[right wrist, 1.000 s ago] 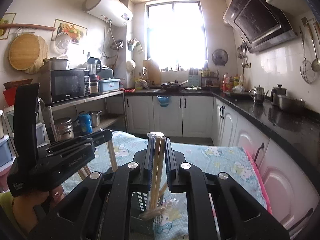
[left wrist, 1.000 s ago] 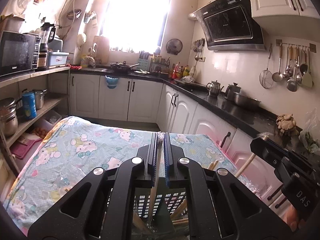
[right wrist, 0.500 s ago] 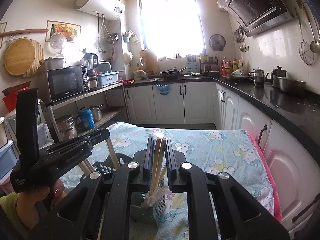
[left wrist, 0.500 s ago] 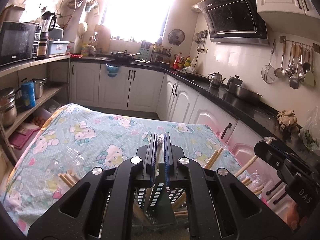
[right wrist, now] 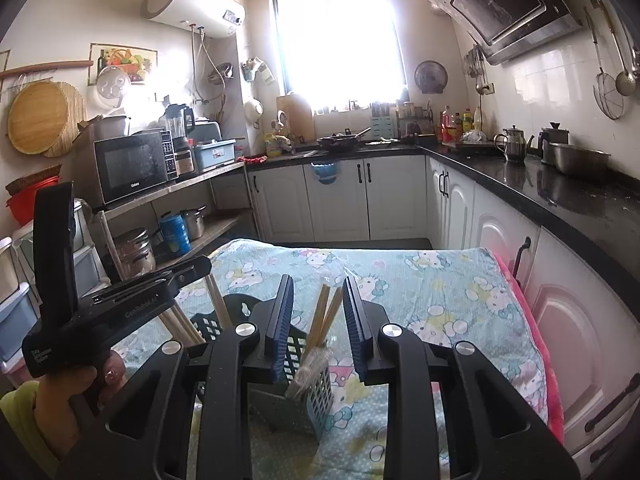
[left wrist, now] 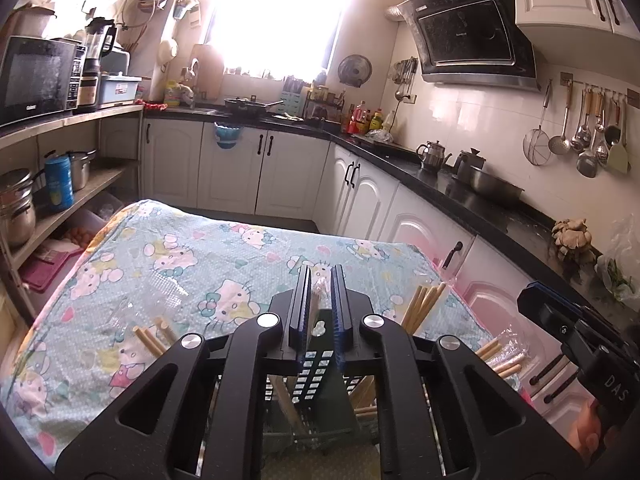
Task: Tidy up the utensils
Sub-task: 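Open the left tool while the right tool opens, releasing chopsticks in the caddy, then withdraw both tools and lower them toward the last chopsticks on the cloth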
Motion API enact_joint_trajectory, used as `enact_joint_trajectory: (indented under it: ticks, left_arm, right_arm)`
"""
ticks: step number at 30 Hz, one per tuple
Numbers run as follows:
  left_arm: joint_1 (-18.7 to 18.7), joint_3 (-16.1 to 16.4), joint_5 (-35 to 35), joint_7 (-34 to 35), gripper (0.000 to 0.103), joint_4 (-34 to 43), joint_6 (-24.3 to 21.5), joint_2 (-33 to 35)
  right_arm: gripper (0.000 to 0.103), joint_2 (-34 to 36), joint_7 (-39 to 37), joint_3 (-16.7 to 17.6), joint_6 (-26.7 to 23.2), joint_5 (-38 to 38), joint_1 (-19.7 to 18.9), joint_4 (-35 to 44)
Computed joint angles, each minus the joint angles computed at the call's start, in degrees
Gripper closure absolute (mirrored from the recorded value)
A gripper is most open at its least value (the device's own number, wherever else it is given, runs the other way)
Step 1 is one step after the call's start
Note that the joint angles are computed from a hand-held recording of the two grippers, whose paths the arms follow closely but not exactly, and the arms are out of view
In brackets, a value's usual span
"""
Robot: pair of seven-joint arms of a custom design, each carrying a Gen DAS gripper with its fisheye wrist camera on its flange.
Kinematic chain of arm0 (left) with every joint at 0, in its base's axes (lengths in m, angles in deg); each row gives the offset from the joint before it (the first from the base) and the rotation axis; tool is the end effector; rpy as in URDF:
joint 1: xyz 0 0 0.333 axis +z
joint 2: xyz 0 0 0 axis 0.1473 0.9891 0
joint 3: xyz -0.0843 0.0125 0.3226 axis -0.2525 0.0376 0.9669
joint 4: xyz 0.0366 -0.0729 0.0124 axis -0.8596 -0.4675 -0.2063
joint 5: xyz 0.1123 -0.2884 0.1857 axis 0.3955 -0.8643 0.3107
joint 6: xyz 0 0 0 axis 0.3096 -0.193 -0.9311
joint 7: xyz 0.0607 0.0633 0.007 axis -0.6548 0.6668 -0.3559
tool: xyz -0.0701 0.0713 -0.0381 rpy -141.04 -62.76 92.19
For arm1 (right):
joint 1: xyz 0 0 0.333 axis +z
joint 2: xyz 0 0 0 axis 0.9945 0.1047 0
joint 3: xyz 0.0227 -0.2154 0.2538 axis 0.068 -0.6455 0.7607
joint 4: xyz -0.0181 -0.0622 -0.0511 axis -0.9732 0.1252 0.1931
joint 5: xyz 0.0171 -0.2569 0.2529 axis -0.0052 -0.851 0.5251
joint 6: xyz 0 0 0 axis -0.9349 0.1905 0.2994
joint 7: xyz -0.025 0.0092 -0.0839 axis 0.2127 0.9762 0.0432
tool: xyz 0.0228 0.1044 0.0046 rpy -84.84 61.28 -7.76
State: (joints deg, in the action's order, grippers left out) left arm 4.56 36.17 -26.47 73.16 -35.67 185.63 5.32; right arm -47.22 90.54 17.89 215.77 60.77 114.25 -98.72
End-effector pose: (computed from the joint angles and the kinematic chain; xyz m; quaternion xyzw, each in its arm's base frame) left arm 0.4552 -0.2535 0.6392 -0.6186 0.5519 -0.4622 0.3148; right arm 0.4820 0.2064 0.6403 -0.6865 0.4523 -0.2462 0.5134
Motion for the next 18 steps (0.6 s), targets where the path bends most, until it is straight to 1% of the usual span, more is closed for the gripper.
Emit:
enact_joint_trajectory:
  ticks: [4,6,9,10,12,14,18]
  left_arm:
    - [-0.3,0.1,-2.0,1.9,0.089,-1.3,0.4,-1.3]
    - [-0.2,-0.1,-3.0,2.8,0.076,-2.1,0.7,-2.2]
    - [0.1,-0.6,-5.3,4.6,0.070,-3.3,1.0,-3.5]
    - [0.4,-1.0,-5.6,4.9,0.068,-3.6,1.1,-3.9]
    - [1.1,-1.7,-6.1,5.5,0.060,-4.4,1.5,-4.7]
    - [1.7,-2.3,-7.0,6.3,0.059,-5.2,1.6,-5.4]
    - [2.5,-3.1,-10.3,8.4,0.051,-7.1,2.7,-7.2]
  right_arm:
    - [0.073,-1.3,0.0,-0.3,-0.1,0.2,0.4,-1.2]
    - [0.071,-1.9,-0.1,-0.7,-0.1,0.3,0.8,-1.7]
    - [0.066,-3.3,0.6,-1.2,-0.2,-0.7,1.3,-3.0]
    - [0.065,-3.6,0.7,-1.5,-0.1,-0.8,1.7,-3.4]
    - [0.064,-4.6,0.8,-2.3,0.0,-1.2,2.6,-4.3]
    - [0.063,-5.5,2.1,-2.5,0.3,-2.7,2.9,-5.4]
    - [0.059,-7.3,5.1,-3.3,0.3,-6.4,3.7,-7.7]
